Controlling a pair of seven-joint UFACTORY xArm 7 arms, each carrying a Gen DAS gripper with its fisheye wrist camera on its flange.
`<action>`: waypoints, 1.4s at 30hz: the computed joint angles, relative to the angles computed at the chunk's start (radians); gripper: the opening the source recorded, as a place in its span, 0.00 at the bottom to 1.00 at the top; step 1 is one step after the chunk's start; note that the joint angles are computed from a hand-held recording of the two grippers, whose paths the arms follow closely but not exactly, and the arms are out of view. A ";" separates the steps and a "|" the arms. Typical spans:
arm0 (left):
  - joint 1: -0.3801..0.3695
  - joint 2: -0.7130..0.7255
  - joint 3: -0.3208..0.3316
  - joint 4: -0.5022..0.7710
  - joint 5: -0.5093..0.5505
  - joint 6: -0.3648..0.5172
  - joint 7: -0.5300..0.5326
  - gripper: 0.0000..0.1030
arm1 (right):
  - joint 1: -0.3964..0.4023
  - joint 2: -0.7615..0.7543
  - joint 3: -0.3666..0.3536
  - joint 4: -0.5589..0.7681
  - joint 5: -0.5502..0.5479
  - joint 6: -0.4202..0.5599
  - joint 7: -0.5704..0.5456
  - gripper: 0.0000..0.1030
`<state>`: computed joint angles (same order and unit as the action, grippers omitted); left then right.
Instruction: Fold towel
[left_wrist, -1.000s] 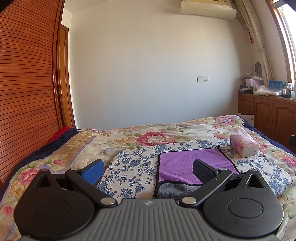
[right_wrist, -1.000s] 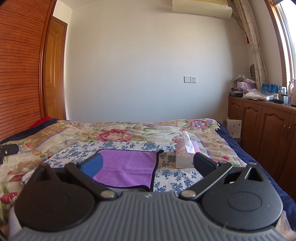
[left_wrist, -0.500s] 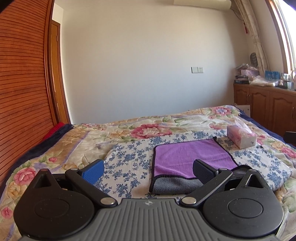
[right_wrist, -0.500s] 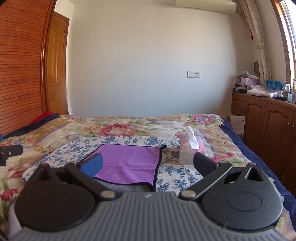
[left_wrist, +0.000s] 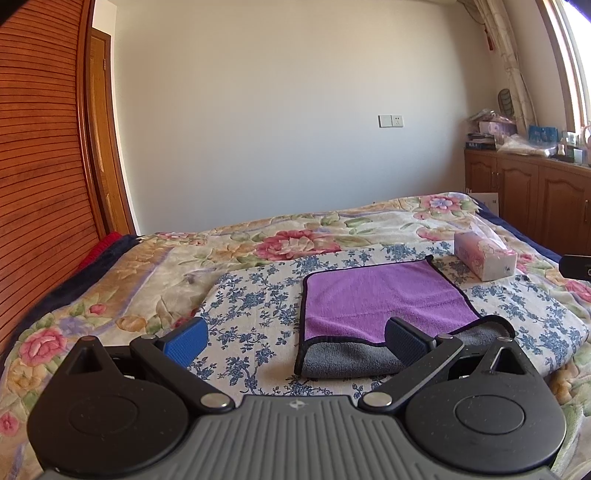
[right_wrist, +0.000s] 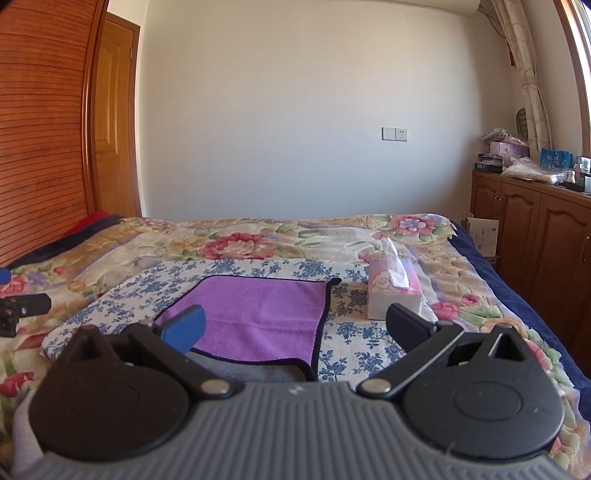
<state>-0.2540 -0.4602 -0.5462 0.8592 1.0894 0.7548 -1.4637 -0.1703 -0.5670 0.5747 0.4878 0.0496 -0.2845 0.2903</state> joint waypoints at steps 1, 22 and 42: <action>0.000 0.004 0.002 0.003 -0.001 -0.001 0.002 1.00 | -0.005 0.002 0.004 0.002 -0.001 -0.002 -0.002 1.00; -0.044 0.140 0.088 0.056 0.049 -0.013 0.010 1.00 | 0.060 0.131 -0.056 0.071 -0.015 0.017 -0.079 1.00; -0.086 0.267 0.209 0.103 0.111 -0.065 0.011 1.00 | 0.060 0.296 -0.069 0.183 0.011 0.045 -0.164 1.00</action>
